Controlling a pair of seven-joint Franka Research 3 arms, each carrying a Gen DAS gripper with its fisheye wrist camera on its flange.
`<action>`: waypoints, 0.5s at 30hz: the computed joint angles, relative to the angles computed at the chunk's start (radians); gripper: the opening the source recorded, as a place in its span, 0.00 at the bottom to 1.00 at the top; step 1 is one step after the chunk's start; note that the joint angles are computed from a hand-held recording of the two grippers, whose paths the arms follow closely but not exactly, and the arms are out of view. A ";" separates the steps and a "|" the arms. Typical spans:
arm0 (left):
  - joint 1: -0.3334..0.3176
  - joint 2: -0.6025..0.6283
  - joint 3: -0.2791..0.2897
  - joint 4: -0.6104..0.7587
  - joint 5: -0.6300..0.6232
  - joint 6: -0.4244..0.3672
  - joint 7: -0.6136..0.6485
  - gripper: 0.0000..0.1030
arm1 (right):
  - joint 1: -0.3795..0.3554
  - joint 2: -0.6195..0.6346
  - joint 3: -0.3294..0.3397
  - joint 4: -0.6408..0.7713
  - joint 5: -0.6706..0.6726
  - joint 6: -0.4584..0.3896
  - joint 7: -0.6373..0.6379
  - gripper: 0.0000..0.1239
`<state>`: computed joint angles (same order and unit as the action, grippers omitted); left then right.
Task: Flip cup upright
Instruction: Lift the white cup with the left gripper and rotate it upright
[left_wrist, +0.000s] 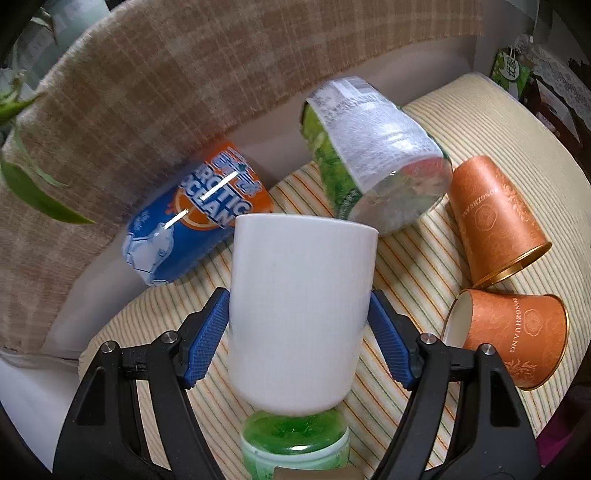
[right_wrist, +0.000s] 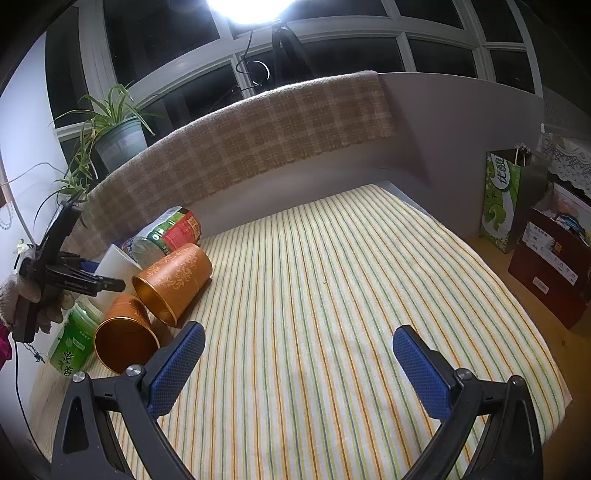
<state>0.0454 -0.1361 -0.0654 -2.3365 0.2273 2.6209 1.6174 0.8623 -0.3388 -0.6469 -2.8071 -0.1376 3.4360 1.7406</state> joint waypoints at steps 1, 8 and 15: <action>0.000 -0.009 0.001 -0.002 -0.004 0.004 0.000 0.75 | -0.004 -0.002 0.005 -0.002 0.002 0.000 0.000 0.83; -0.006 -0.065 0.009 -0.023 -0.027 0.016 0.019 0.74 | -0.021 -0.036 0.026 -0.021 0.013 0.000 -0.014 0.83; -0.025 -0.203 0.015 -0.086 -0.037 0.009 0.009 0.74 | -0.043 -0.081 0.060 -0.047 0.051 0.001 -0.044 0.83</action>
